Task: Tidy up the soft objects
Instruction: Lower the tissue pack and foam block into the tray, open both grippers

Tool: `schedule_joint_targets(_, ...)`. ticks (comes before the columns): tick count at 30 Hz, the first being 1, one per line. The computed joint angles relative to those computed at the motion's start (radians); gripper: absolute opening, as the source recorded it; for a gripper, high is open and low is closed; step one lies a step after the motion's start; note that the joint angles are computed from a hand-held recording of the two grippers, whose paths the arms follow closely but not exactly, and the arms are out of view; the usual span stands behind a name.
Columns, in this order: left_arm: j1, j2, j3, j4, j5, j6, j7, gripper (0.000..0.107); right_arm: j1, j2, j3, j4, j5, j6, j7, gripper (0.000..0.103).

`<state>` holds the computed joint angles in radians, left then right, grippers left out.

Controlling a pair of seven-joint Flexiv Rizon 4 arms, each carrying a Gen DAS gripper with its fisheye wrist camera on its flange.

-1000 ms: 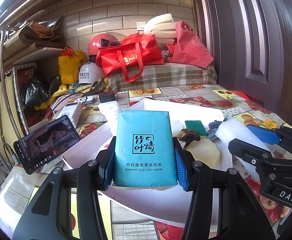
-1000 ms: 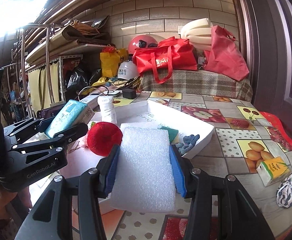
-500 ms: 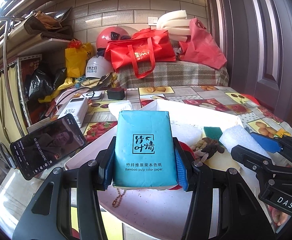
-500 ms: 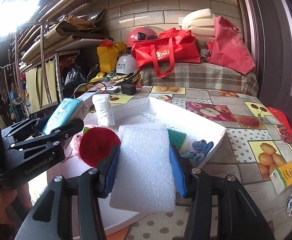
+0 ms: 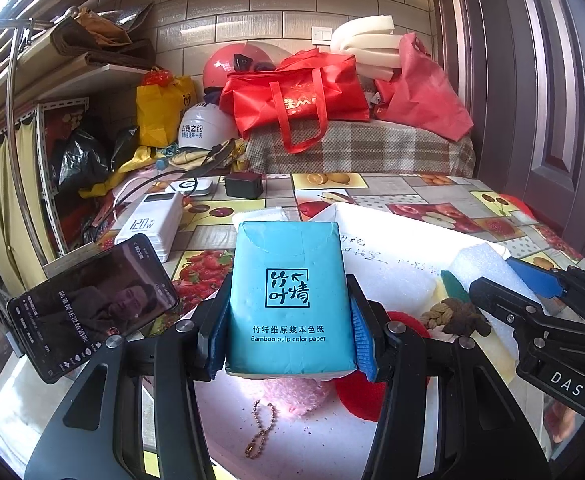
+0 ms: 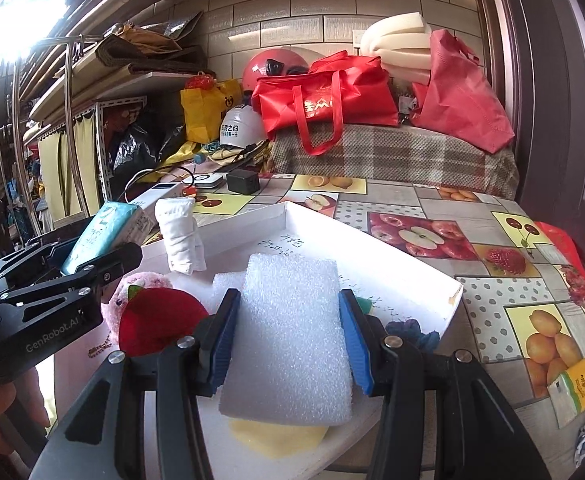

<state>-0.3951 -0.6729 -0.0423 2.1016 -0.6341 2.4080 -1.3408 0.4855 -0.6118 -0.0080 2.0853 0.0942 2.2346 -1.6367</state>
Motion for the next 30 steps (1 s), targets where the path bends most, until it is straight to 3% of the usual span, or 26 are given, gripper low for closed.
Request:
schedule_joint_targets(4, 0.016, -0.001, -0.003, -0.007, 0.009, -0.01, -0.024, 0.051, 0.032, -0.021, -0.034, -0.039, 0.036, 0.004, -0.023, 0.049)
schedule_joint_targets(12, 0.04, -0.006, -0.004, -0.017, 0.063, -0.005, -0.054, 0.051, 0.006, -0.039, -0.013, -0.072, 0.009, 0.006, -0.021, 0.049)
schedule_joint_targets(16, 0.011, -0.018, 0.013, -0.037, 0.058, 0.0, 0.005, 0.051, -0.011, -0.041, 0.001, -0.07, -0.016, 0.016, -0.011, 0.049)
schedule_joint_targets(21, -0.054, -0.046, 0.033, -0.085, -0.028, 0.002, 0.142, 0.051, -0.009, -0.042, -0.002, -0.07, -0.016, 0.018, -0.008, 0.05)
schedule_joint_targets(26, -0.035, -0.045, 0.005, -0.089, -0.05, -0.003, 0.165, 0.052, -0.003, -0.039, -0.009, -0.07, -0.011, 0.008, -0.01, 0.05)
schedule_joint_targets(28, -0.026, -0.043, -0.002, -0.086, -0.049, -0.003, 0.152, 0.057, -0.003, -0.039, -0.01, -0.074, -0.008, -0.001, -0.006, 0.051)
schedule_joint_targets(29, -0.027, -0.044, -0.001, -0.085, -0.057, 0.003, 0.148, 0.069, -0.008, -0.039, -0.007, -0.074, -0.013, -0.003, -0.002, 0.058)
schedule_joint_targets(30, -0.041, -0.049, 0.005, -0.089, -0.089, 0.017, 0.152, 0.079, -0.011, -0.039, -0.005, -0.074, -0.015, -0.003, 0.003, 0.072)
